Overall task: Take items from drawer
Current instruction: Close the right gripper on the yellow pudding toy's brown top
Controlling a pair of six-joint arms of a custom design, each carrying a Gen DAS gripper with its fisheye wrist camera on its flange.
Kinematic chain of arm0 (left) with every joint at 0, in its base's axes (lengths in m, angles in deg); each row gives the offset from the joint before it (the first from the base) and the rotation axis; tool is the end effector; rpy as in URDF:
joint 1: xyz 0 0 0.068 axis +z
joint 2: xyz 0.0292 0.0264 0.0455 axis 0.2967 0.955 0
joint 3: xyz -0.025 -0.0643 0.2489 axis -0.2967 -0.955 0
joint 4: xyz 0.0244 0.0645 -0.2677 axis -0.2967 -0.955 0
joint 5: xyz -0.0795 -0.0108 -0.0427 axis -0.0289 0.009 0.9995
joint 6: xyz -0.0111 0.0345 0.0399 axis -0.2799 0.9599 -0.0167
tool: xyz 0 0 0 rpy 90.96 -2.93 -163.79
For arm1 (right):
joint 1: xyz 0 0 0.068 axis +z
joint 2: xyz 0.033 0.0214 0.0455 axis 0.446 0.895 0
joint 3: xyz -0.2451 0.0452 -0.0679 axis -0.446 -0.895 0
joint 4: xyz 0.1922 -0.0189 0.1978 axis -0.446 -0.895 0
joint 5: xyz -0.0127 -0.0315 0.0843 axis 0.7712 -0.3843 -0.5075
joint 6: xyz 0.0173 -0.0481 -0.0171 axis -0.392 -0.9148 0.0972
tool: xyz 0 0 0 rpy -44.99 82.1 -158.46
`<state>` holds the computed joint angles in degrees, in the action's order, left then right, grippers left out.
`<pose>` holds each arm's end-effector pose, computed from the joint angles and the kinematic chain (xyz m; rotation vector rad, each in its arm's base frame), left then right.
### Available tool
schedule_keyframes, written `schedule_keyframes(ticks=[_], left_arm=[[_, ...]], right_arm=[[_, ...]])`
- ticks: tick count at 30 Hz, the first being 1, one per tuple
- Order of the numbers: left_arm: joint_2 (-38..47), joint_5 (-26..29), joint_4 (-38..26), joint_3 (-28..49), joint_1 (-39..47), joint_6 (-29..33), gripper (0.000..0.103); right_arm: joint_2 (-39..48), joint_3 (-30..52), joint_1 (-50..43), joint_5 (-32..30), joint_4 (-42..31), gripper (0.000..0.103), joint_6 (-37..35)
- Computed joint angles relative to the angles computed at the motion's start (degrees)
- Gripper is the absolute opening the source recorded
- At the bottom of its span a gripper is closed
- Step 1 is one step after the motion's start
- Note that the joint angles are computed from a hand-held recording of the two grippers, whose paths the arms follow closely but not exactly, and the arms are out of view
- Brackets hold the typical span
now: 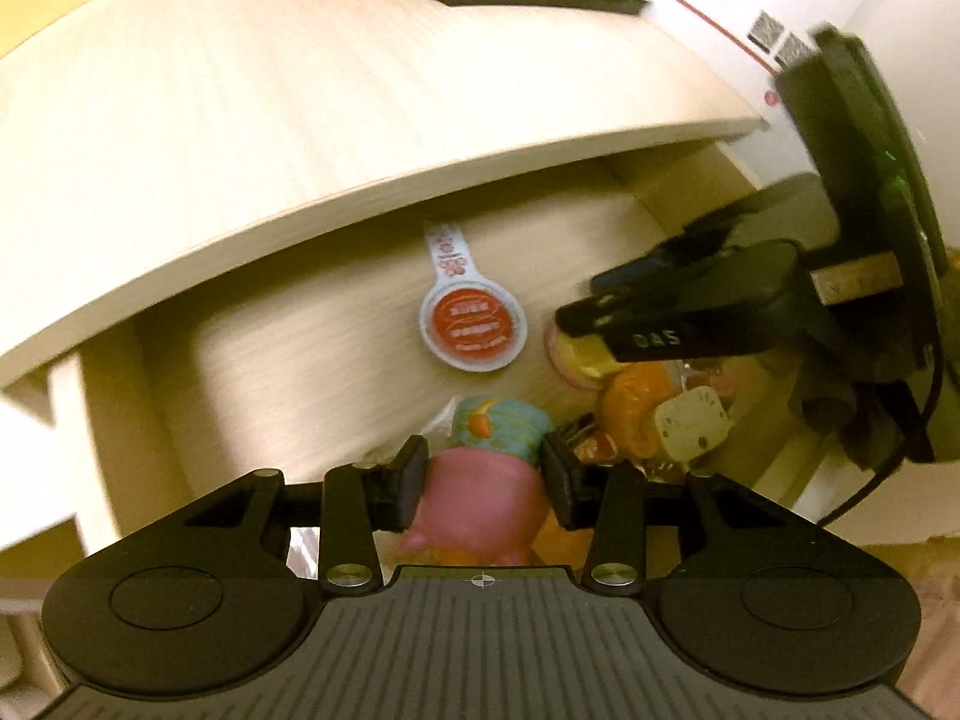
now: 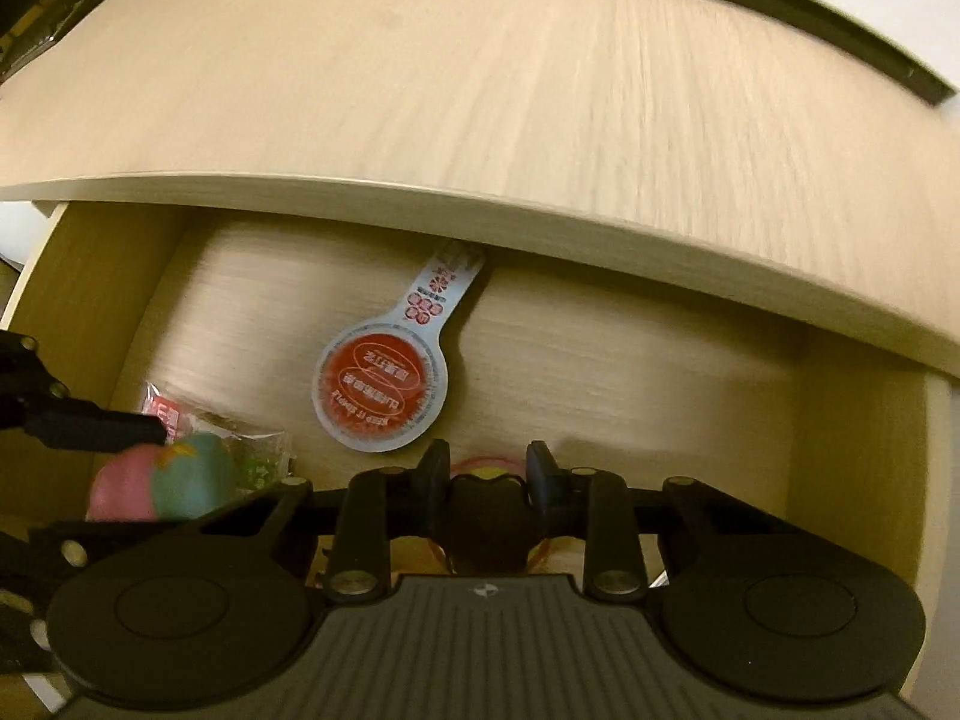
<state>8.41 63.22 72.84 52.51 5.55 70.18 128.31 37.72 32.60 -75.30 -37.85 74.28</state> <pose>0.2865 -0.0636 0.0752 -0.0467 2.6652 -0.3127 0.3489 0.0322 0.0592 0.1143 2.7536 -0.1275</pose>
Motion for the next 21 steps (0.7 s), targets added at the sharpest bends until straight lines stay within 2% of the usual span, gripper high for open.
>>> schedule_keyframes(ticks=[7,8,9,13,18,20,21], left_arm=[[-9.70,-2.95,0.75,-7.12,-0.71,-3.81,0.045],[-11.67,-3.45,0.96,-8.22,-0.94,-4.24,0.045],[-13.38,-3.82,1.25,-9.18,-1.21,-4.54,0.045],[-19.35,-4.66,2.10,-12.34,-2.50,-5.41,0.045],[-22.14,-6.60,0.46,-13.77,-3.07,-6.64,0.045],[-21.72,-6.51,0.53,-14.01,-2.35,-7.19,0.045],[-20.96,-6.84,0.71,-13.75,-2.46,-7.65,0.045]], right_arm=[[-10.85,-10.13,3.97,4.01,4.31,0.026,4.02],[-13.54,-12.00,4.73,4.60,4.62,0.021,5.03],[-15.42,-13.43,5.54,5.37,5.22,0.000,5.80],[-25.53,-18.67,9.15,8.92,4.39,0.001,8.87],[-31.30,-21.71,11.16,11.26,1.98,0.001,9.73],[-30.16,-22.15,10.27,10.05,2.53,0.006,9.61],[-29.34,-21.70,9.55,9.25,2.19,0.019,9.29]])
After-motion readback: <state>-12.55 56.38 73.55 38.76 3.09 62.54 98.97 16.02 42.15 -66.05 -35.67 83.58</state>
